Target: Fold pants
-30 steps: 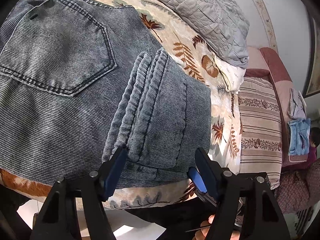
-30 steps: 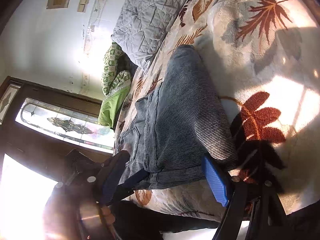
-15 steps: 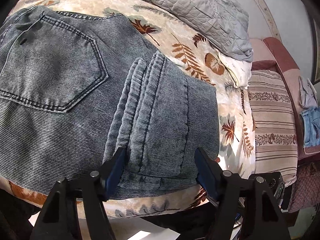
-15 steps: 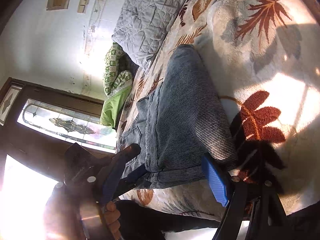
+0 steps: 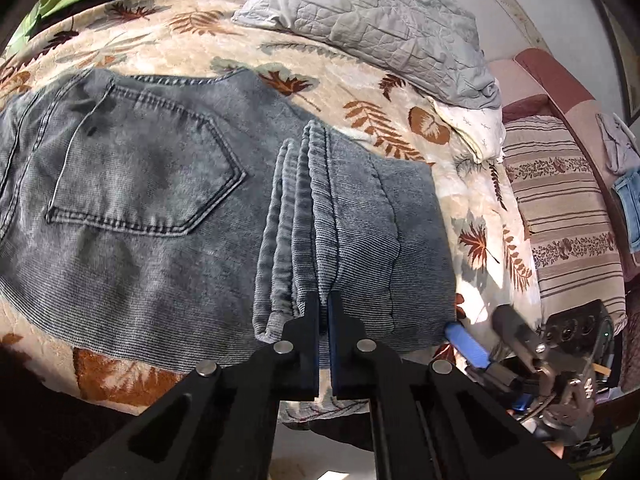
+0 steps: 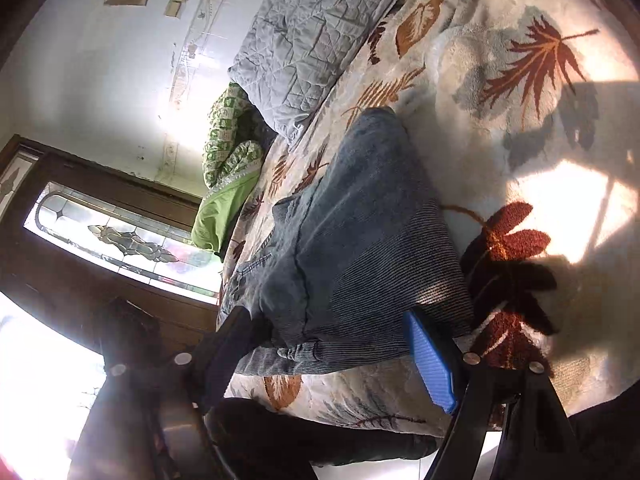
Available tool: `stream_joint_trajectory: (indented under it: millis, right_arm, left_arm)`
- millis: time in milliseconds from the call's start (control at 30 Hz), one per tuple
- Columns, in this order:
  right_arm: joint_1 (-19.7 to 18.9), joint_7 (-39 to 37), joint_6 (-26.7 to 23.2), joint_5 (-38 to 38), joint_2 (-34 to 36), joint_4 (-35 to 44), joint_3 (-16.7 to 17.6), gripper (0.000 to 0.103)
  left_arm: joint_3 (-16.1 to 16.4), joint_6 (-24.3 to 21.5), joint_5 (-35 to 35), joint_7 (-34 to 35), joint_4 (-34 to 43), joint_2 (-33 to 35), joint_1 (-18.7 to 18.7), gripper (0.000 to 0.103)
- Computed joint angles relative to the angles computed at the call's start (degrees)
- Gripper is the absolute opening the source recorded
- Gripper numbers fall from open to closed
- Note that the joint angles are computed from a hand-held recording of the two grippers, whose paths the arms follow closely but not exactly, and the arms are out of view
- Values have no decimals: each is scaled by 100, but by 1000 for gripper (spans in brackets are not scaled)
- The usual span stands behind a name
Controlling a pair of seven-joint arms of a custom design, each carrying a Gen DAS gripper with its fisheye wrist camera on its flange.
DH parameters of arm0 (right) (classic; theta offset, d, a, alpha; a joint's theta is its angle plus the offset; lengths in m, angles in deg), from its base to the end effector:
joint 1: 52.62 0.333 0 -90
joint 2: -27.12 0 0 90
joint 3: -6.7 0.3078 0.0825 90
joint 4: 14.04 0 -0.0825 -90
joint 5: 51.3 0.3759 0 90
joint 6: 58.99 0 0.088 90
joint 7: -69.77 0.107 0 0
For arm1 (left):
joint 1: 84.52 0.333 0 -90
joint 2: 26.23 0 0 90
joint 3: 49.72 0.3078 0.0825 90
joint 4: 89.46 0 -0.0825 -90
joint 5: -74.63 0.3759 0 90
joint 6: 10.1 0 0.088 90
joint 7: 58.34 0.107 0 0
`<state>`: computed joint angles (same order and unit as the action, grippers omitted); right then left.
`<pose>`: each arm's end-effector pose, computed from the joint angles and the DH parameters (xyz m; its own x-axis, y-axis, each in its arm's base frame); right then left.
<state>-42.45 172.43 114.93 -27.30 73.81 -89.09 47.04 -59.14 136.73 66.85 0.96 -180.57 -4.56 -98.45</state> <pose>0.6417 0.4319 0.4299 0.0948 -0.5182 -0.8500 -0.8684 0.3744 -0.3251 0.6509 -0.2602 0.4824 0.1321 -0.8887 0.4390 -0.8705 -0.3159 -0.3776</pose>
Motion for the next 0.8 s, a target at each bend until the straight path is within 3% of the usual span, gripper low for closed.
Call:
stream_joint_trajectory:
  millis: [67, 133, 167, 267, 300, 400, 433, 467, 500, 633, 667, 733, 767, 800]
  right_arm:
    - [-17, 147, 138, -172, -125, -89, -17, 81]
    - [241, -29, 96, 109, -339, -19, -403, 81]
    - [322, -43, -2, 107, -347, 112, -506, 81]
    - [332, -244, -273, 83, -50, 681, -337, 82]
    - [472, -277, -540, 198, 86, 989, -482, 84]
    - [809, 945, -1711, -454, 686, 1851, -1006, 83]
    - [790, 835, -1644, -162, 729, 1774, -988, 81]
    - [810, 347, -1259, 502, 577, 1496, -1056, 81]
    - [708, 102, -1145, 764, 501, 1322, -926, 81]
    - [769, 310, -1384, 514, 539, 1471, -1037, 81]
    - [799, 273, -1412, 584, 527, 1485, -1093, 81]
    - [922, -11, -1488, 1128, 485, 1528, -1317, 81]
    - [858, -86, -1482, 1209, 501, 1521, -1220, 81]
    - [707, -31, -1549, 1122, 542, 1531, -1015, 81]
  left_arm:
    - [-125, 19, -83, -76, -174, -68, 136, 3]
    - [-58, -53, -97, -60, -174, -57, 88, 4]
    - [-205, -67, -11, -124, -139, -2, 224, 4]
    - [-404, 19, 69, -128, -180, 31, 403, 4]
    - [-398, 8, 87, -118, -179, 25, 395, 4]
    - [-454, -70, -33, -29, -167, -25, 448, 5]
    - [-441, 11, 4, 88, -226, -108, 432, 4]
    - [-375, 234, 221, 40, -304, -203, 349, 4]
    - [-168, 419, 308, 64, -334, -296, 146, 4]
    - [-151, 1022, 69, 750, -131, -258, -28, 6]
    - [-80, 807, -122, 952, 112, -91, -110, 6]
    - [196, -169, -201, 866, 821, 429, -316, 6]
    - [64, -611, 47, 680, 1028, 661, -192, 6]
    - [127, -771, -49, 604, 1034, 779, -231, 6]
